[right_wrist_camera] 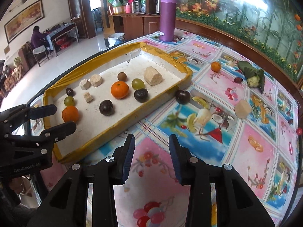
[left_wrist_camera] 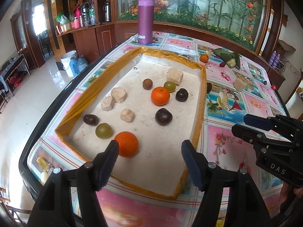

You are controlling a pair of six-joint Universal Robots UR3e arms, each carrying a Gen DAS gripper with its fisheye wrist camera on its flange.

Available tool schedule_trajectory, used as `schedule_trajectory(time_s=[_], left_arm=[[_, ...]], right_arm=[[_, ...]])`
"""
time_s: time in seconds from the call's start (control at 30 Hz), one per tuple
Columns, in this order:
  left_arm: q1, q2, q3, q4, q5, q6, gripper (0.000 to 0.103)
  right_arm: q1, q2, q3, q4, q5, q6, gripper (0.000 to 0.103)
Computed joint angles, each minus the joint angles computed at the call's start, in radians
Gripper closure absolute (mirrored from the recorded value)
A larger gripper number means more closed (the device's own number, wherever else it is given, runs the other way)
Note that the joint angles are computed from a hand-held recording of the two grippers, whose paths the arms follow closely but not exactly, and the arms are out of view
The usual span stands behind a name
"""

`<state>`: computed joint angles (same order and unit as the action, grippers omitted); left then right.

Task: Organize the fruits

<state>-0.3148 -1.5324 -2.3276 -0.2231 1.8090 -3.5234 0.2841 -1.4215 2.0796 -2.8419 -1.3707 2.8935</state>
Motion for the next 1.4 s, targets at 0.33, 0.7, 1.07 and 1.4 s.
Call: schedule_trajectory(time_s=[0.33, 0.7, 1.07, 1.4], left_arm=[[-0.138, -0.088, 0.134, -0.056, 0.059, -0.082, 0.018], [-0.279, 0.041, 0.042, -0.168, 0.271, -0.324, 0.015], [-0.037, 0.309, -0.176, -0.17, 0.107, -0.131, 0.014], [0.191, 0.554, -0.341, -0.168, -0.044, 0.11, 0.014]], right_arm=[[-0.177, -0.245, 0.261, 0.019, 0.056, -0.021, 0.048], [-0.212, -0.367, 0.326, 0.107, 0.133, -0.04, 0.018], [0.128, -0.253, 0.253, -0.021, -0.151, 0.269, 0.01], [0.346, -0.156, 0.175, -0.08, -0.388, 0.474, 0.007]])
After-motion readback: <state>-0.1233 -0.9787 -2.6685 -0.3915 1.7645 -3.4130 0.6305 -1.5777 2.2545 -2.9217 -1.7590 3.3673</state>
